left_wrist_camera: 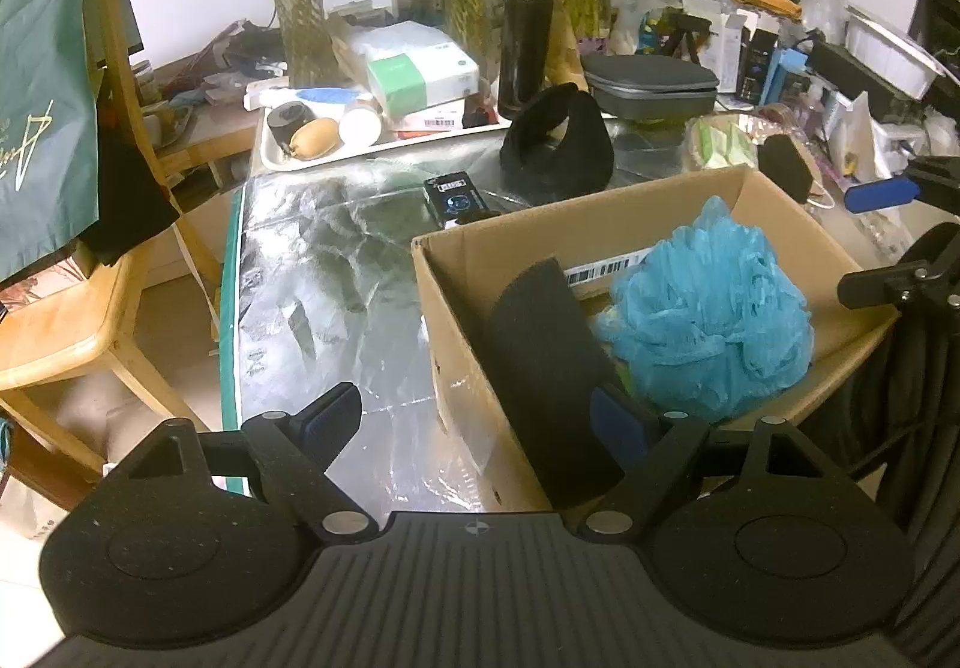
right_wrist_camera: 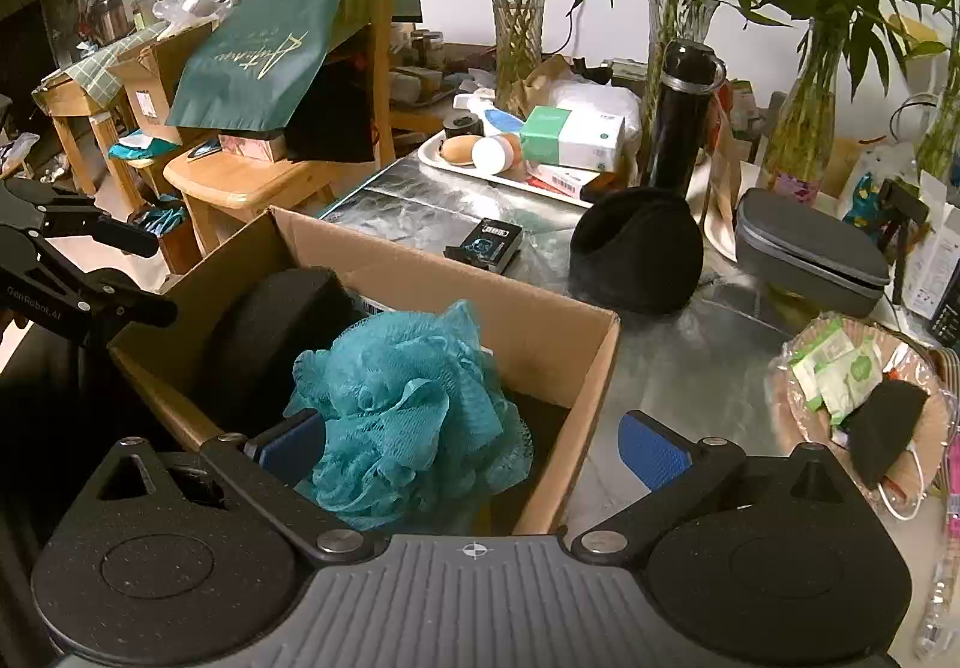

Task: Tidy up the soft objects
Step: 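Move the right gripper to the black plastic bag on the foil mat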

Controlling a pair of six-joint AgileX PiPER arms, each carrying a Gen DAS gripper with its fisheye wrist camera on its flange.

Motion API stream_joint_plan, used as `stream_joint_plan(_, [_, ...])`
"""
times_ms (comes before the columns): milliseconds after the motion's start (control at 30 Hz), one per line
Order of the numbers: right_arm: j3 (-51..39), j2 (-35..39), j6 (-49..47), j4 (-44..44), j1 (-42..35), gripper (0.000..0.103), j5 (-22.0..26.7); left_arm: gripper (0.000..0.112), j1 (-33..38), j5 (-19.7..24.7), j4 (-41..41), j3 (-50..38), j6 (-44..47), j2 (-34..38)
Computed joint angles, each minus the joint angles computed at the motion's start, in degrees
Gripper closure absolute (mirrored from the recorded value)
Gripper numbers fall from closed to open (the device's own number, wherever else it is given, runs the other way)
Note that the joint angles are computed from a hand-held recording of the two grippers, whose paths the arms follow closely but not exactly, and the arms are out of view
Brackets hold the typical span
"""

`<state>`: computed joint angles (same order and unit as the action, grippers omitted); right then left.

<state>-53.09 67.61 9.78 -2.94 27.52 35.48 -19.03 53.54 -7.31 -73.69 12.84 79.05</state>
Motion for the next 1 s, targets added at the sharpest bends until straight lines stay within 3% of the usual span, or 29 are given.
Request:
stream_joint_plan(467, [0.77, 0.93, 3.01, -2.15, -2.36, 0.000, -5.57, 0.028, 1.39, -1.58, -3.20, -1.85, 1.77, 3.00])
stream_joint_plan(1000, [-3.15, 7.66, -4.73, 3.72, -7.22, 0.000, -8.90, 0.028, 3.72, -3.17, -7.17, -6.89, 4.43, 8.82])
